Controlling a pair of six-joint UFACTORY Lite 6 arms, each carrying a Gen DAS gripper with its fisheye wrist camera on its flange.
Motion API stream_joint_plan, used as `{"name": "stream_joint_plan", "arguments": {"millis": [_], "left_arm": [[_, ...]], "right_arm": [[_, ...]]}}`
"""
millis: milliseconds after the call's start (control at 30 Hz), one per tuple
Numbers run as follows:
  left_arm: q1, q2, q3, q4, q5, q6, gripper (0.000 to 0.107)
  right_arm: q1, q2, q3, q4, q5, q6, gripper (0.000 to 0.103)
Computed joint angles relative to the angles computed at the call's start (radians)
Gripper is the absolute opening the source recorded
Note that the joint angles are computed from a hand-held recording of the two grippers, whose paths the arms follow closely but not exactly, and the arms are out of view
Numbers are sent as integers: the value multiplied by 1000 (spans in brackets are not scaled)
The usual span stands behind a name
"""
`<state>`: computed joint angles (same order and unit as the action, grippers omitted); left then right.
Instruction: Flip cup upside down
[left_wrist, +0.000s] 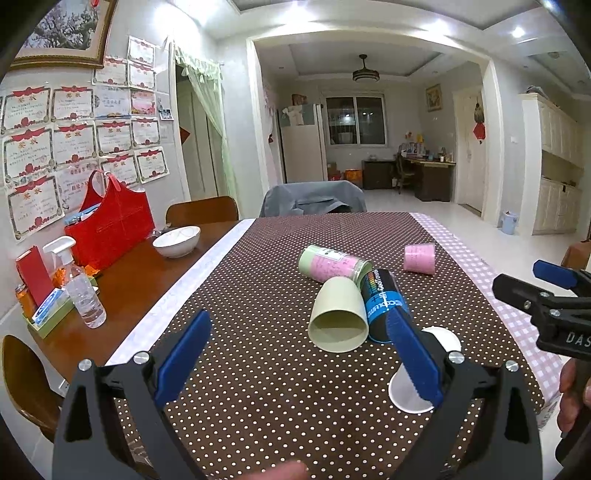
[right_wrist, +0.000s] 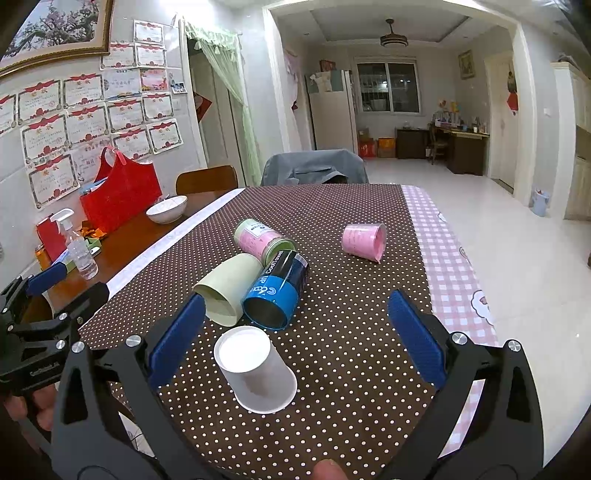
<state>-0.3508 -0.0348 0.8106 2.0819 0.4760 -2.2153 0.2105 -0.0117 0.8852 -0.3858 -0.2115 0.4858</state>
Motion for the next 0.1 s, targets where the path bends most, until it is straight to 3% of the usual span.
{"name": "stream_joint_plan", "arguments": {"millis": [100], "left_arm": [[5, 2, 3, -11, -9, 6, 94]], "right_arm": [[1, 0, 0, 8, 1, -7, 97]]}}
